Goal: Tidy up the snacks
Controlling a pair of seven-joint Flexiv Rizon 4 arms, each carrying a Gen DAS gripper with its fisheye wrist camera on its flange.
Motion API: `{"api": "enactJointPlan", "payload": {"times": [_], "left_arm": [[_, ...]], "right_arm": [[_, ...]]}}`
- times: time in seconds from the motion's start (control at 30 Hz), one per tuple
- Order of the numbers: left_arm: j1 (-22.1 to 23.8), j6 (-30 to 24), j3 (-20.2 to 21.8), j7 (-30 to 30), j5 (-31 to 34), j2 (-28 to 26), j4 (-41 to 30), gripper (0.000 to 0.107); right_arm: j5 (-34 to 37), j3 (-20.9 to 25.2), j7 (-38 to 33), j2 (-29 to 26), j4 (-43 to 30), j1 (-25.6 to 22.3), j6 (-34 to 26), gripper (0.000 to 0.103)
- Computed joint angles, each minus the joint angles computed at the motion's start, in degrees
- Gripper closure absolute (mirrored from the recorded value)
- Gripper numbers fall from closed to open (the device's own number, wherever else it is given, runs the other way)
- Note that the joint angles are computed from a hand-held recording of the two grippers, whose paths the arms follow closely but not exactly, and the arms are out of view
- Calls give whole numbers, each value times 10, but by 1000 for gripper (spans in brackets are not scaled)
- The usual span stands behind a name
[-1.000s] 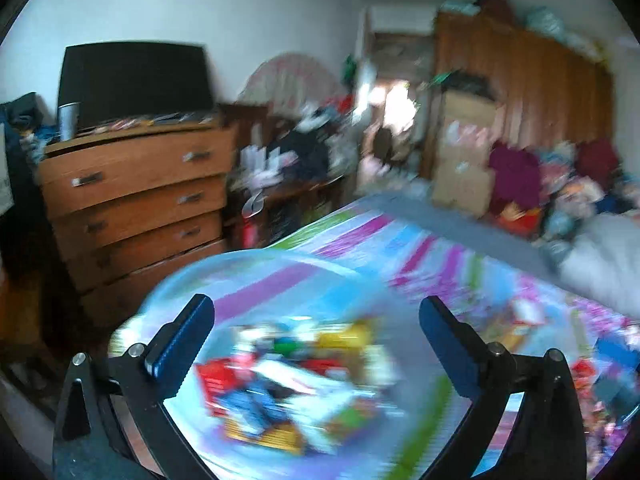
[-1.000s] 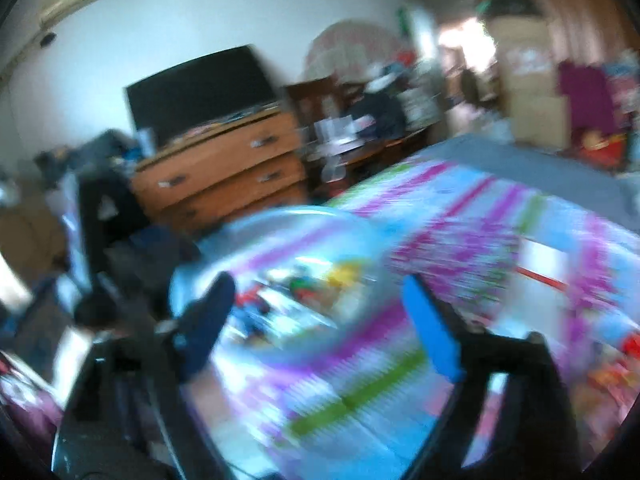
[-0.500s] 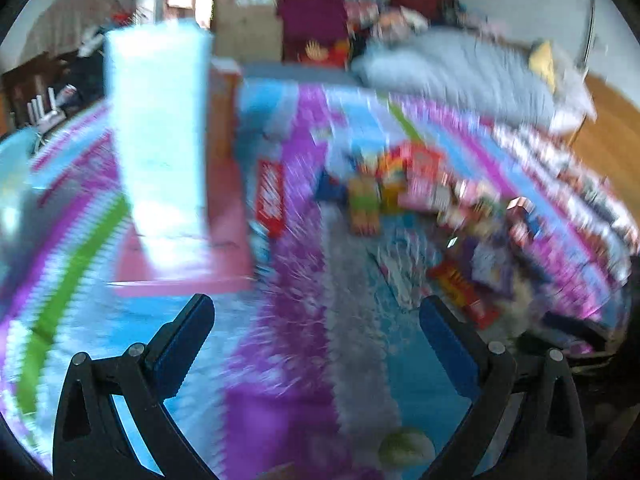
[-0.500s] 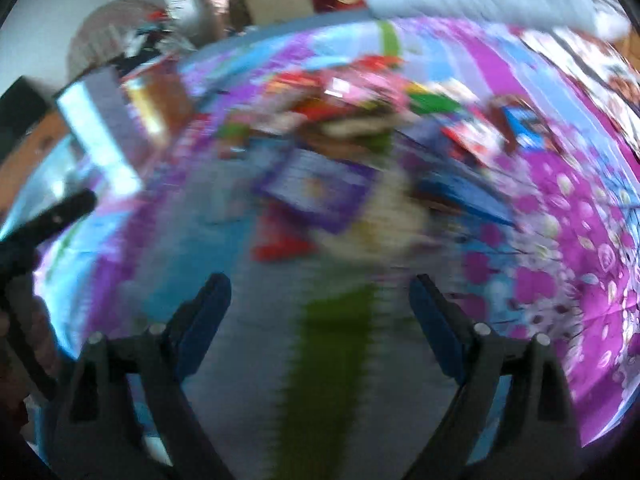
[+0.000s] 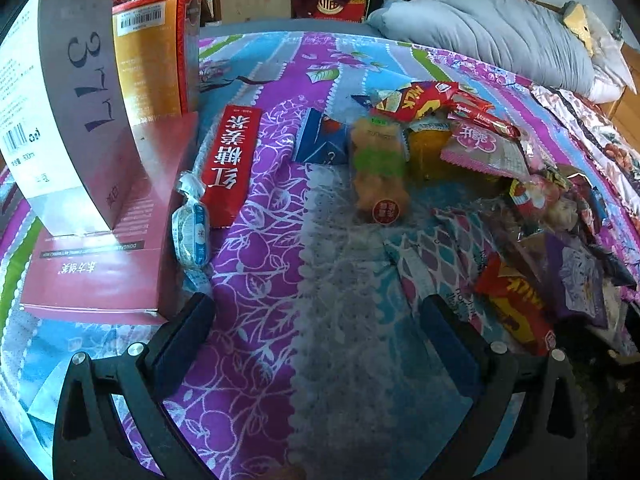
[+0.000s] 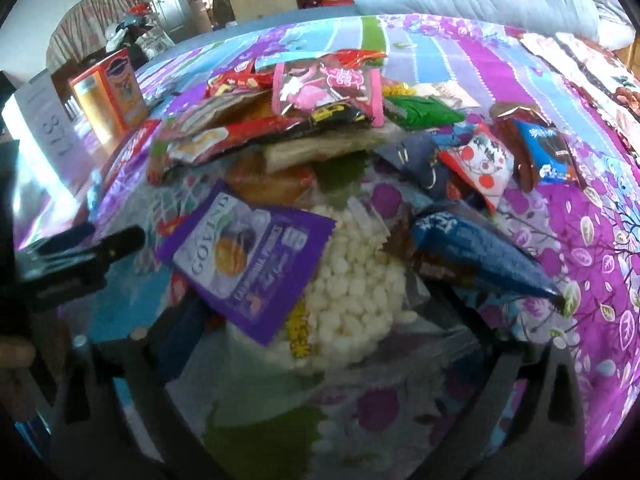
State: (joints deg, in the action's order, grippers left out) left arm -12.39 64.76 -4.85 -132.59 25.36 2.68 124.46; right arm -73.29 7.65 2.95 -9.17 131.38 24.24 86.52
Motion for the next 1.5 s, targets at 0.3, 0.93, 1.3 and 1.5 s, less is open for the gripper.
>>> {"api": "enactJointPlan", "payload": {"times": [0.3,0.93,1.3,1.5], "left_arm": [[2,5,0,-10,12,-2,0,4],[-2,-12,0,-16,22,-6,-10,4],[-4,-14,0,-17,24,-7,-12,4],[-4,-13,1,-17,24,-8,-13,4]], "right_arm": [[-57,-2,45,3,-1,-11,0,0],[-10,13,21,2,-6,3,-49,0],[-10,13,20,1,-7,4,-51,0],[-11,12,22,1,-6,4,-50,0]]}}
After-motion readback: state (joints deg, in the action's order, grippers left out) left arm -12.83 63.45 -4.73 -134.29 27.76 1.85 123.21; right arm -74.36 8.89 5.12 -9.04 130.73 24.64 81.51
